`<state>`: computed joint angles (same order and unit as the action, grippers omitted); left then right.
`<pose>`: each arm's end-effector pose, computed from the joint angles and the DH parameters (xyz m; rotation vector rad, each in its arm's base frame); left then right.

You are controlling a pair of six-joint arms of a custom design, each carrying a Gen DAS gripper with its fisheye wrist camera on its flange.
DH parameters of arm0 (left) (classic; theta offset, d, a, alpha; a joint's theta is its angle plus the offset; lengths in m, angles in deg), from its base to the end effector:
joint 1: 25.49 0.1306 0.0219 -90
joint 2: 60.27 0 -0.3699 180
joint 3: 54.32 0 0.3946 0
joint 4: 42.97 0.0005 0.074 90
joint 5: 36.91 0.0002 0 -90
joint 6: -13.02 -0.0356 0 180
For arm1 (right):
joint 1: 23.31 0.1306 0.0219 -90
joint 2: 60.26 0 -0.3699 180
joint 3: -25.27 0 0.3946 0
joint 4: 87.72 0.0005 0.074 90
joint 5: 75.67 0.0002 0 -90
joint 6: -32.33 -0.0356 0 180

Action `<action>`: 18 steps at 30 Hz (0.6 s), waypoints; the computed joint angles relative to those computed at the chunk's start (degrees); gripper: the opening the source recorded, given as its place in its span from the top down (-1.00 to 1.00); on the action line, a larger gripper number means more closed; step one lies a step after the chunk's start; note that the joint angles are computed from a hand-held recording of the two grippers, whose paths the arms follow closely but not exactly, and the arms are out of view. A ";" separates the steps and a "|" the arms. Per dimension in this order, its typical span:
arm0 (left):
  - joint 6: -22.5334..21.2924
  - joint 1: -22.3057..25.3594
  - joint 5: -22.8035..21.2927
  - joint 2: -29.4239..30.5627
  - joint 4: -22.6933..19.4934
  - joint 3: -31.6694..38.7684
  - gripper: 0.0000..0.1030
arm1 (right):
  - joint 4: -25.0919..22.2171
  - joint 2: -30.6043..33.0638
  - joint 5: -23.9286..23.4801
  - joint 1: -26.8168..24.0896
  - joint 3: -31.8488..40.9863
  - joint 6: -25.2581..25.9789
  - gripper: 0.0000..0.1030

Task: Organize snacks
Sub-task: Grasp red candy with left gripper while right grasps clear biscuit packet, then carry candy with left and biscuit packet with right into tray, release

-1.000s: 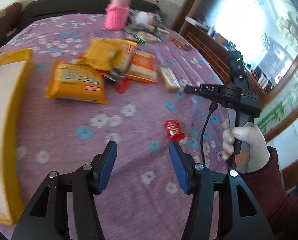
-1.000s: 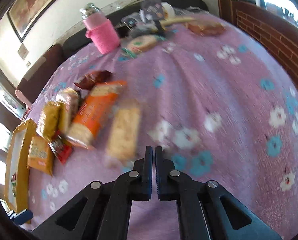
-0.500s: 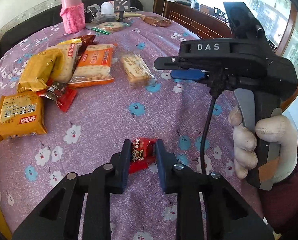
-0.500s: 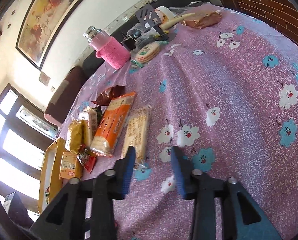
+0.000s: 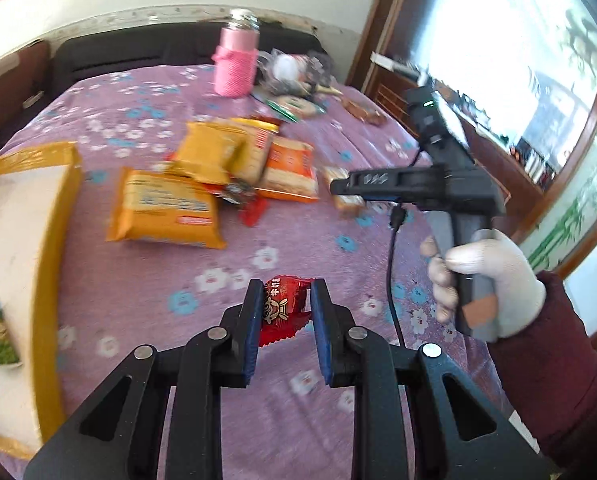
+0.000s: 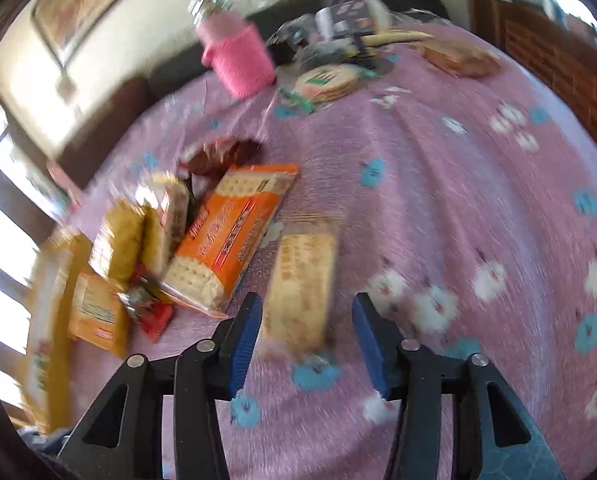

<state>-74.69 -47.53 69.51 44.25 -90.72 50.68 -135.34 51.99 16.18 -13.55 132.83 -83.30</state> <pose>0.5359 -0.2284 0.4124 0.5490 2.3581 -0.5402 0.6134 0.1038 0.3539 0.3583 2.4707 0.2206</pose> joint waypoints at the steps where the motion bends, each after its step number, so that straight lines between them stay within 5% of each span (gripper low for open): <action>1: 0.55 0.75 0.40 -0.77 0.56 -0.86 0.59 | -2.13 1.48 2.46 0.85 2.36 1.35 -0.04; 5: 2.05 3.37 1.41 -3.53 2.64 -4.10 0.59 | -7.79 5.18 11.96 3.86 7.73 4.33 0.31; 18: 5.79 14.80 3.25 -8.45 9.30 -10.00 0.59 | -0.48 -9.11 5.22 7.24 -7.48 -2.73 0.33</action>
<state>-68.91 -32.73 72.76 35.80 -81.42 40.68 -135.82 42.89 21.40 -6.31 125.35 -86.03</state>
